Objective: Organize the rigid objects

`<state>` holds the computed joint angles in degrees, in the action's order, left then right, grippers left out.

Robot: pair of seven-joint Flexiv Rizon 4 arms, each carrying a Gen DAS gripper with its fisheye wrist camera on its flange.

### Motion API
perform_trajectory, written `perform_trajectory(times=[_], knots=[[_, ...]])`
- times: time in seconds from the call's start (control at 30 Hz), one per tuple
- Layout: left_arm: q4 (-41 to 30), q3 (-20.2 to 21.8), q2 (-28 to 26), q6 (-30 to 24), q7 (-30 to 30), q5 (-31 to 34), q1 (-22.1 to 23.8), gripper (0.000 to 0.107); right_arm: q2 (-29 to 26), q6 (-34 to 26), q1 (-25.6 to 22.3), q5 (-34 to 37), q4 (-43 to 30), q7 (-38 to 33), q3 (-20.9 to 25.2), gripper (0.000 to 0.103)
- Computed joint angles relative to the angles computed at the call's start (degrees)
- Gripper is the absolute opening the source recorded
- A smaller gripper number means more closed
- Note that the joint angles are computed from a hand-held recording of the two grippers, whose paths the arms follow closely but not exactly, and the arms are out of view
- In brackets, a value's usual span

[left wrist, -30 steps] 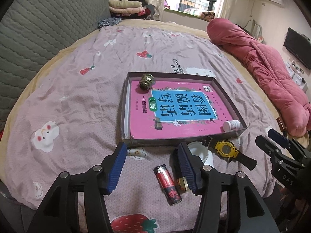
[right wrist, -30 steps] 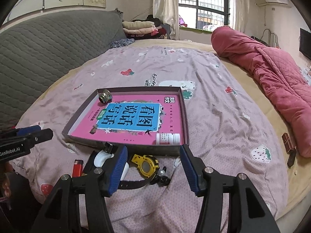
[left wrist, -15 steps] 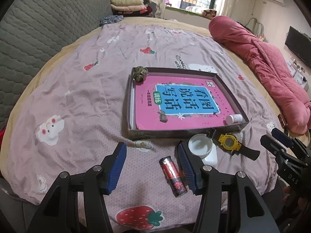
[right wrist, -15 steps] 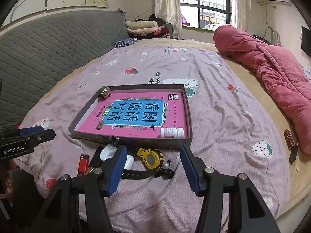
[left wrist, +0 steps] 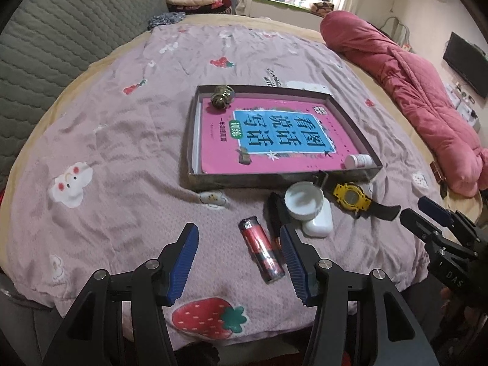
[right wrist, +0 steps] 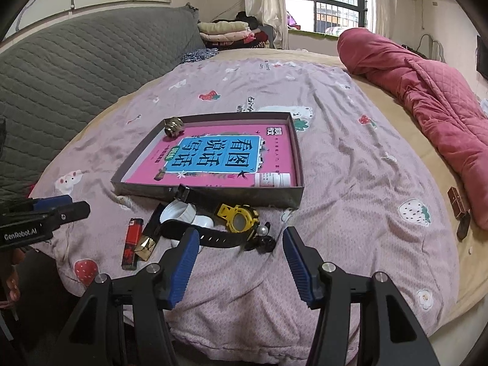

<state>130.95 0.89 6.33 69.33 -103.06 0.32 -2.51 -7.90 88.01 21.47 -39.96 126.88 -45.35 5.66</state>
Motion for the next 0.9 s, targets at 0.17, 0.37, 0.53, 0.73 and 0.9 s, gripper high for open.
perform_trajectory(times=[0.17,0.37,0.53,0.73,0.9], knots=[[0.3,-0.1,0.5,-0.9,-0.5,0.6,-0.1,0.057,0.2,0.1,0.2,-0.7,0.3,-0.1,0.1,0.057],[0.6,-0.5,0.7,-2.2,-0.1,1.0,-0.5,0.057,0.7,-0.2,-0.1,1.3,0.7,-1.6,1.3,0.057],[0.9,-0.6,0.4,-3.5,1.4,-0.8,-1.5,0.057,0.7,-0.9,0.0,3.5,0.8,-3.7,2.5,0.057],[1.4,-0.9,0.1,-4.8,2.3,-2.1,-2.5,0.057,0.8,-2.1,0.4,6.8,0.9,-5.9,3.5,0.057],[1.7,-0.8,-0.6,-5.6,3.3,-4.0,-3.1,0.057,0.8,-2.6,0.6,7.5,0.9,-5.7,3.3,0.057]])
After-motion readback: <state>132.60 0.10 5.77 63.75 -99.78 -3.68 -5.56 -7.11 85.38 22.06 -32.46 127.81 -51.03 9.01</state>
